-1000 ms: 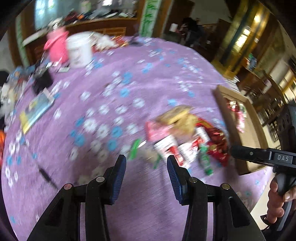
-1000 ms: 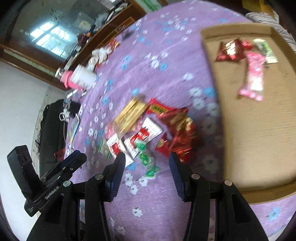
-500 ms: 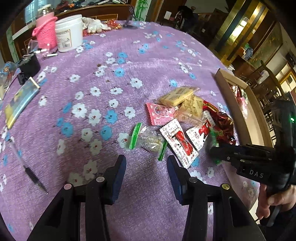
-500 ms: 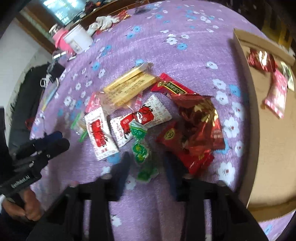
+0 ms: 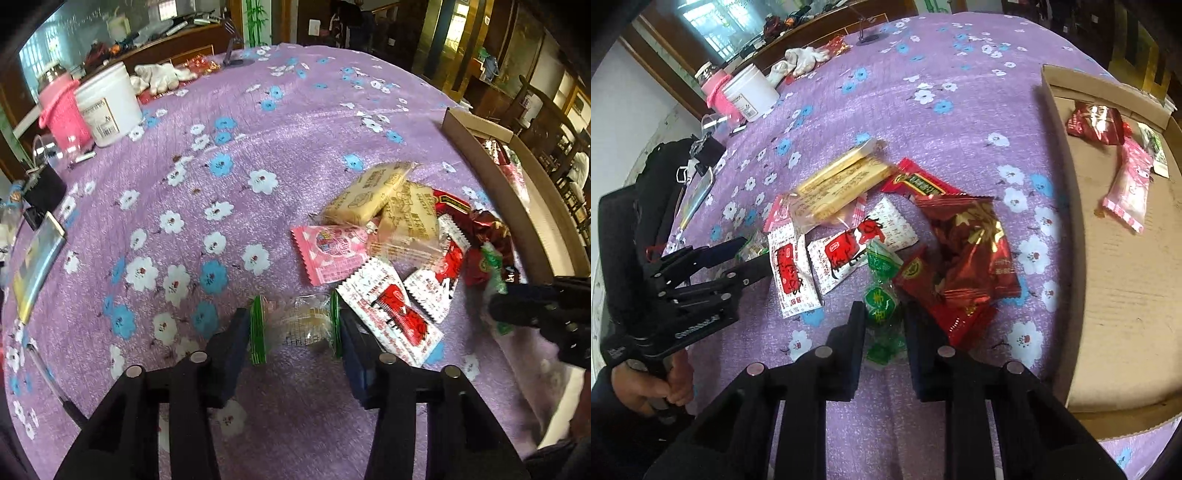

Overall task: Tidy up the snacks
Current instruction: 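Grasp the clear bag with the left gripper while the right gripper grasps green candies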

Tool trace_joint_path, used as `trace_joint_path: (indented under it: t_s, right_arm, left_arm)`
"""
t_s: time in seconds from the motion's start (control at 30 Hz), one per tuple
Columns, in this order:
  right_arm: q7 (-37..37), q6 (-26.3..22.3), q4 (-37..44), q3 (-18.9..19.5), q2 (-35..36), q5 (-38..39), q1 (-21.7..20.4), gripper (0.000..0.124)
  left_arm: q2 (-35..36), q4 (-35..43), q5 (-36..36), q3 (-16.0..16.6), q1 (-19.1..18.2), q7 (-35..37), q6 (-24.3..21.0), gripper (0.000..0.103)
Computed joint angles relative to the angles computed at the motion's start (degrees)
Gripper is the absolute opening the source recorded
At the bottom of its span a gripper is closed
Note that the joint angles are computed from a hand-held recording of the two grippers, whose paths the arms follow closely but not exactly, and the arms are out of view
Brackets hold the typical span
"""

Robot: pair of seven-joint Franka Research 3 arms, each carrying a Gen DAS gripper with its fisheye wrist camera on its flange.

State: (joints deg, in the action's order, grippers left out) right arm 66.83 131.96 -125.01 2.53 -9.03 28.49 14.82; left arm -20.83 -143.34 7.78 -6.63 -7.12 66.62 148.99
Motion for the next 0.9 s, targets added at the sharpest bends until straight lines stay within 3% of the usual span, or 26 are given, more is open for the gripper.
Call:
trace_joint_path:
  t_s: [0.53, 0.9]
  right_arm:
    - [-4.4, -1.1, -0.7, -0.8, -2.3, 4.6, 0.4, 0.02]
    - [-6.5, -2.1, -2.1, -3.0, -5.5, 6.9, -1.6, 0.02]
  left_arm:
    - [-8.7, -3.5, -2.6, -0.1, -2.4, -3.0, -1.0, 0.048]
    - [-6.4, 2.1, -1.4, -1.9, -5.2, -3.0, -1.2, 0.048]
